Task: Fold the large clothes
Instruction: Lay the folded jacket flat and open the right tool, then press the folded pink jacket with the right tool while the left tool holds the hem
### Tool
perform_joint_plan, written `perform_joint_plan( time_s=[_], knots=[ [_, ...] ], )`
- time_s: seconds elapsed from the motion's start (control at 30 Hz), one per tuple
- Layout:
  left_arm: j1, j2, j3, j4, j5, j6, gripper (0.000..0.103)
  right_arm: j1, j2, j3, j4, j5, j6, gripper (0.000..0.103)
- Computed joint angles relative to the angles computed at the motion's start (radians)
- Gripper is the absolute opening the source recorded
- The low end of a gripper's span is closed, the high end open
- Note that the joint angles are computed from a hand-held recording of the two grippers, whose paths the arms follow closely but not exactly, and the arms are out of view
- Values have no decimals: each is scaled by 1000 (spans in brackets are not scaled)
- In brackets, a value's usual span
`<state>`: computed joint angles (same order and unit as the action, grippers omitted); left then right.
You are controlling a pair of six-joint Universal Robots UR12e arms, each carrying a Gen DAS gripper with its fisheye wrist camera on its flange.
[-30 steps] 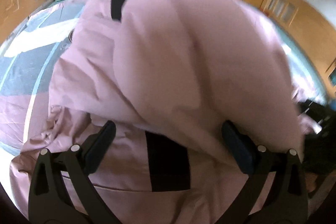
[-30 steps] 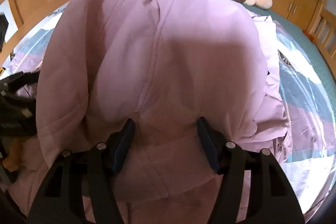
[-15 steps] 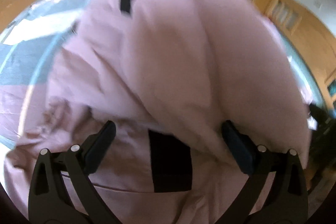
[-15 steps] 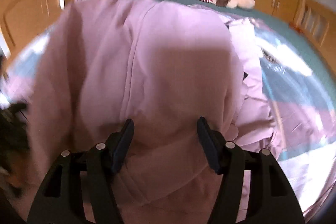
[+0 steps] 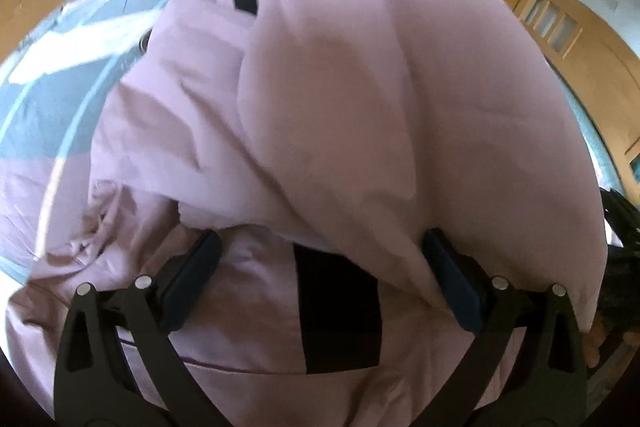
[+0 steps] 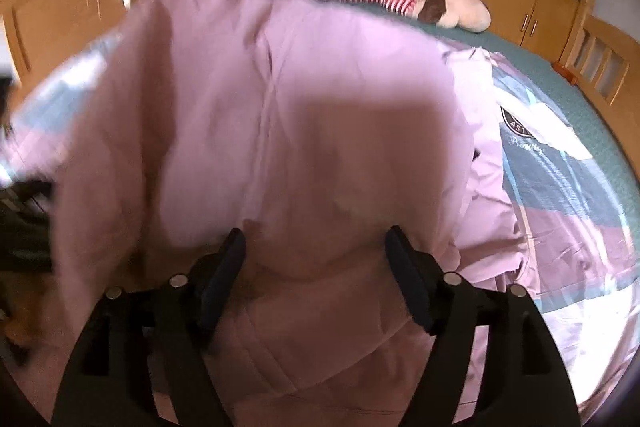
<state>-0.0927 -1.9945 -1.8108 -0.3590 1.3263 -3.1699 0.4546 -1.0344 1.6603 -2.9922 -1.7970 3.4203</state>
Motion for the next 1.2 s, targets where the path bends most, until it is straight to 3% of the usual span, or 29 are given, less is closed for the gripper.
perform_joint_plan(
  time_s=[0.07,0.1,0.13,0.2,0.27,0.3,0.37,0.47,0.53,0.6,0.67,0.7,0.77,0.87,0.93,1.0,1.1,1.2],
  knots=[
    [3,-4,5,-13,-9,1,101,0,-7,21,-111,-25,28,91],
    [4,-5,5,-11,-9,3,101,5,-6,21,-131,-64,36,94],
    [3,-7,7,-8,-3,4,101,9,-6,15,-110,-98,42,95],
    [2,-8,7,-5,2,5,101,10,1,-11,24,-155,69,95],
    [4,-3,-1,9,-4,-2,101,-6,11,-32,171,-120,126,82],
    [2,-3,-6,26,-4,-11,101,-15,13,-36,206,-83,150,81],
    [6,6,-30,103,13,-23,101,-23,16,-30,193,-53,186,81],
    [-3,15,-43,173,48,0,101,-16,18,-42,209,-75,166,81],
    [-11,13,-34,134,71,31,101,-10,15,-34,166,-99,153,81],
    [-18,6,-26,97,95,35,101,1,11,-10,44,-143,136,80],
    [-8,1,-18,67,67,9,101,2,5,18,-112,-104,92,80],
    [0,2,-16,55,48,1,101,2,3,22,-140,-72,71,79],
    [15,5,-22,53,10,-23,101,5,6,10,-111,-39,26,79],
    [21,14,-39,115,23,-52,101,34,39,-39,31,-124,-62,80],
    [20,18,-52,175,50,-60,101,40,57,-64,107,-154,-71,80],
    [21,21,-56,194,66,-58,101,37,59,-65,109,-148,-64,80],
    [18,16,-37,110,90,-53,101,35,58,-66,108,-146,-64,80],
    [31,11,-33,74,51,-81,101,43,56,-44,-3,-175,-69,80]
  ],
)
